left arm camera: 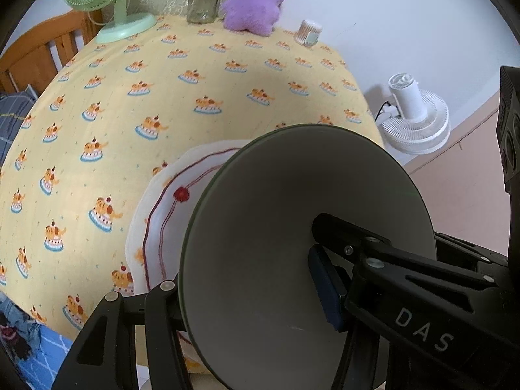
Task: Organize plates and bowls
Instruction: 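Move the nested bowls over the plate stack and lower them onto it with the right gripper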
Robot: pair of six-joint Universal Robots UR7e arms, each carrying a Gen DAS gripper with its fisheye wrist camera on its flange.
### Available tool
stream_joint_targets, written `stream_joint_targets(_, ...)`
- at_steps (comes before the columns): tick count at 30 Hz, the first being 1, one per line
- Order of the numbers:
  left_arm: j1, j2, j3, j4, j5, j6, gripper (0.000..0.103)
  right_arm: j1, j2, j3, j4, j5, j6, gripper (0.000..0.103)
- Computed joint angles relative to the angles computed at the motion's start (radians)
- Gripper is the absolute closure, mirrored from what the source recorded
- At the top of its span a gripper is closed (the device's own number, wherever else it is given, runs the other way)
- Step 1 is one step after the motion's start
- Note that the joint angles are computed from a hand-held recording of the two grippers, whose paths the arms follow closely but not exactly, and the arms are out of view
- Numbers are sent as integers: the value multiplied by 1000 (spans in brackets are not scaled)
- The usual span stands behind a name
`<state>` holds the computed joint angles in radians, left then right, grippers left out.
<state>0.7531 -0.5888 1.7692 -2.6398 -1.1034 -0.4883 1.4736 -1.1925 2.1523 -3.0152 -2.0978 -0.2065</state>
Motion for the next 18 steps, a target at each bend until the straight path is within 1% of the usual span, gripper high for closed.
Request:
stream_joint_targets(2, 1, -1, -1, 7, 4, -2, 44, -7, 6, -2, 11, 11, 5, 56)
stream_joint_targets(6, 2, 6, -13, 16, 18, 8, 43, -5, 22, -12, -3, 9, -1, 56)
stream_joint_targets(12, 10, 22, -36, 4, 30, 42, 42, -8, 38, -27, -31, 10, -6, 56)
stream_joint_targets(16, 10, 20, -26, -13, 28, 44, 42, -10, 41, -24, -50, 17, -17, 55)
stream_joint_targets(17, 9, 19, -23, -17, 31, 43, 41, -11, 42, -20, -63, 22, -25, 55)
stream_joint_targets(18, 2, 19, -19, -18, 51, 41, 39, -12, 44, -15, -77, 25, -35, 55)
